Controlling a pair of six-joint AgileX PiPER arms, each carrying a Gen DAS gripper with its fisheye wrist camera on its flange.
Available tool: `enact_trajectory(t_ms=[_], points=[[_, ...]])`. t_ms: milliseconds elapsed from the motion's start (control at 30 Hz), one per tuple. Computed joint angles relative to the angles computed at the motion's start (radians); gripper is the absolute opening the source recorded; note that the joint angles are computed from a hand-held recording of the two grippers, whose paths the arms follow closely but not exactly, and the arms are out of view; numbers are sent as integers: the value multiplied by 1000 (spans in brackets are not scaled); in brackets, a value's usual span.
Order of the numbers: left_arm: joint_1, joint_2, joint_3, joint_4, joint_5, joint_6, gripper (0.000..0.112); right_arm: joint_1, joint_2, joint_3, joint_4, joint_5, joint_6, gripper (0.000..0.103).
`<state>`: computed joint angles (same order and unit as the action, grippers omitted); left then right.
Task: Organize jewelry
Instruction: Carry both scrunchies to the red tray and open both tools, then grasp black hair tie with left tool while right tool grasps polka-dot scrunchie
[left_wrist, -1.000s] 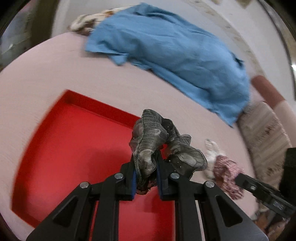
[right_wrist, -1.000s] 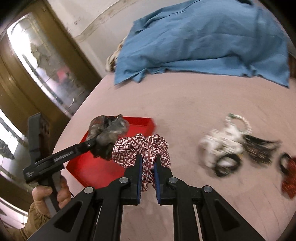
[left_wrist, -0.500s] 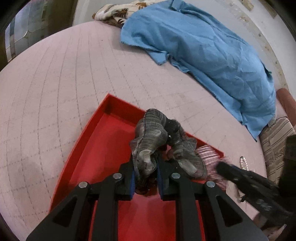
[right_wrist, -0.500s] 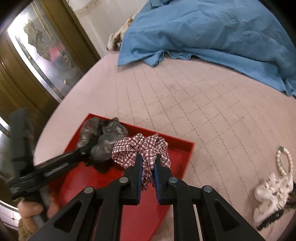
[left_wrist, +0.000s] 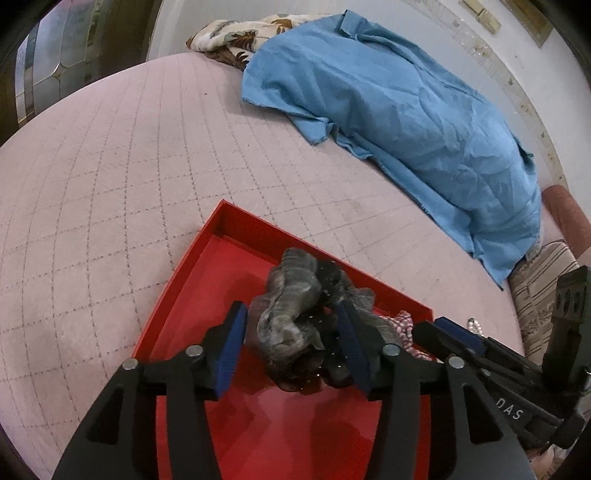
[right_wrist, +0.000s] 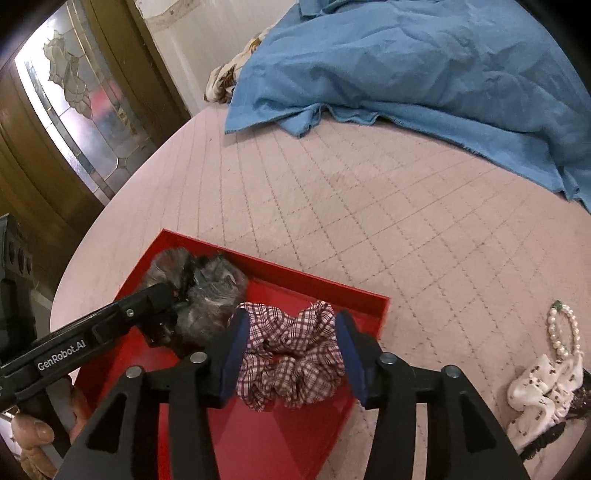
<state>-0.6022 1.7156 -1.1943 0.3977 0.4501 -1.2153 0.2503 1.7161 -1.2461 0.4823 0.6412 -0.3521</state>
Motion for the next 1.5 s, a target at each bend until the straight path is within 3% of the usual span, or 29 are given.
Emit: enact_trajectory(t_ms=[200, 333, 500, 633, 733, 967, 1233, 1400, 1500], points=[[-45, -43, 50, 179, -23, -183, 63, -64, -119, 86, 39, 28, -63, 53], [-125, -49, 46, 365, 63, -352, 64, -170, -251, 193, 78, 64, -162, 56], [-227, -46, 7, 409, 164, -367, 64, -419, -403, 329, 138, 167, -339, 56], [-347, -58, -34, 444, 264, -366, 64, -721, -439, 374, 178, 294, -521, 56], [-402, -46, -91, 408, 296, -326, 64, -931, -408, 366, 211, 368, -636, 56], [-459, 112, -363, 183, 354, -85, 64, -1182, -321, 350, 261, 425, -771, 57], [-489, 398, -802, -8, 496, 142, 64, -1313, -226, 336, 317, 463, -882, 57], [-457, 536, -998, -112, 553, 192, 64, -1368, -141, 300, 336, 475, -919, 57], [-455, 628, -1152, -139, 626, 215, 64, -1404, -98, 272, 350, 480, -931, 57]])
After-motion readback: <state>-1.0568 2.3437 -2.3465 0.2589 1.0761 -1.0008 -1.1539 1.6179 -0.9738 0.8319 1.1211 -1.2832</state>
